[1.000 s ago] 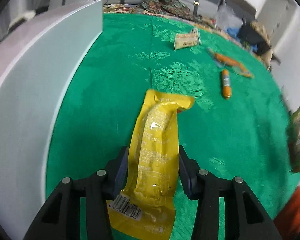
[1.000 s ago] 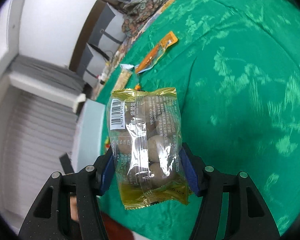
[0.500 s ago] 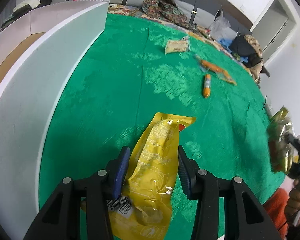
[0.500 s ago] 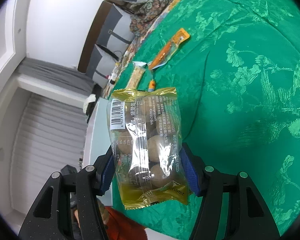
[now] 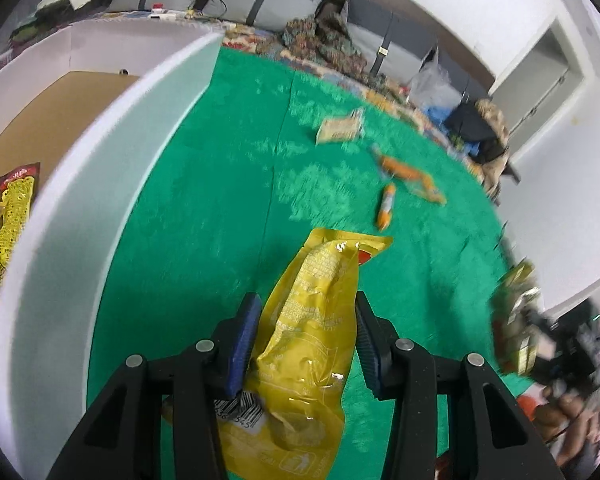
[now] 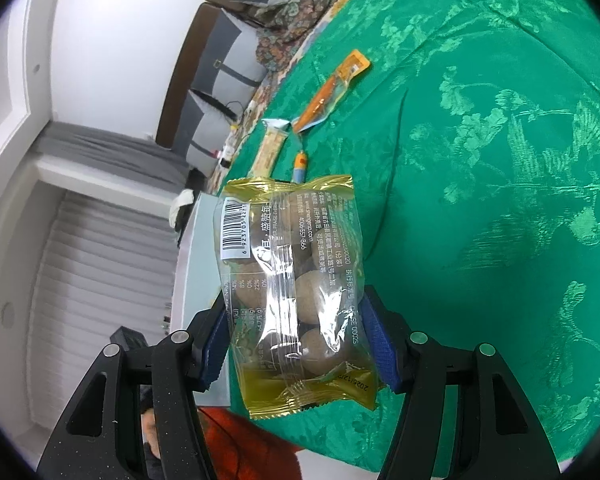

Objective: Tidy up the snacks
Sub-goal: 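Carry both packs over the white box and release them inside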

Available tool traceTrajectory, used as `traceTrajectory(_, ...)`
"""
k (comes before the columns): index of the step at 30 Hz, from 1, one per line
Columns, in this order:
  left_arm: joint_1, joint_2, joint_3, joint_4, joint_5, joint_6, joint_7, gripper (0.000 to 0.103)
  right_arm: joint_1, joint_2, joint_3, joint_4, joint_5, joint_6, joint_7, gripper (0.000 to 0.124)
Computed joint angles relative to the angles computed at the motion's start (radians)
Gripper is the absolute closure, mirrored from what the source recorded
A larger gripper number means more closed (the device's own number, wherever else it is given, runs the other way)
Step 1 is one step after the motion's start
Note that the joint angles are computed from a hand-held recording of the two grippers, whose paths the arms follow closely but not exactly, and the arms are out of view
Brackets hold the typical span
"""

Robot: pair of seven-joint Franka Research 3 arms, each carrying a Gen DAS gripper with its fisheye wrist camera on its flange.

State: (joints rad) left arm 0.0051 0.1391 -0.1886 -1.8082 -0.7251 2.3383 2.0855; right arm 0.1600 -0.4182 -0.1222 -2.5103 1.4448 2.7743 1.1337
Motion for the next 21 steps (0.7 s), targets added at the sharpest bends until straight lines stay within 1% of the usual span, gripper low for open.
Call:
traceTrajectory(3, 0.02, -0.016, 0.008, 0.018, -0.063, -0.02, 0.011, 0.058, 0.007, 0.015, 0.004, 0.023, -0.001, -0.007, 0.002, 0.06)
traceTrajectory(6, 0.044, -0.031, 0.028, 0.047, -0.13, -0.043, 0.018, 0.058, 0.02, 0.04, 0.005, 0.065, 0.017, -0.028, -0.012, 0.06)
traceTrajectory(8, 0.063, -0.031, 0.045, 0.077, -0.157, -0.051, 0.018, 0.058, 0.029, 0.069, 0.015, 0.111, 0.029, -0.039, -0.023, 0.06)
traceTrajectory(11, 0.095, -0.015, 0.067, 0.13, -0.163, -0.062, 0.011, 0.058, 0.047, 0.136, 0.036, 0.214, 0.04, -0.064, -0.039, 0.06)
traceTrajectory(14, 0.127, 0.01, 0.085, 0.177, -0.113, -0.026, -0.002, 0.058, 0.068, 0.237, 0.066, 0.365, 0.044, -0.101, -0.055, 0.06)
traceTrajectory(17, 0.162, 0.042, 0.095, 0.206, -0.048, 0.008, -0.034, 0.058, 0.081, 0.358, 0.108, 0.539, 0.006, -0.131, -0.039, 0.06)
traceTrajectory(19, 0.182, 0.069, 0.101, 0.222, 0.013, 0.033, -0.071, 0.058, 0.092, 0.467, 0.145, 0.692, -0.068, -0.145, 0.003, 0.06)
traceTrajectory(21, 0.2, 0.084, 0.101, 0.22, 0.073, 0.061, -0.095, 0.058, 0.101, 0.558, 0.182, 0.816, -0.154, -0.146, 0.048, 0.06)
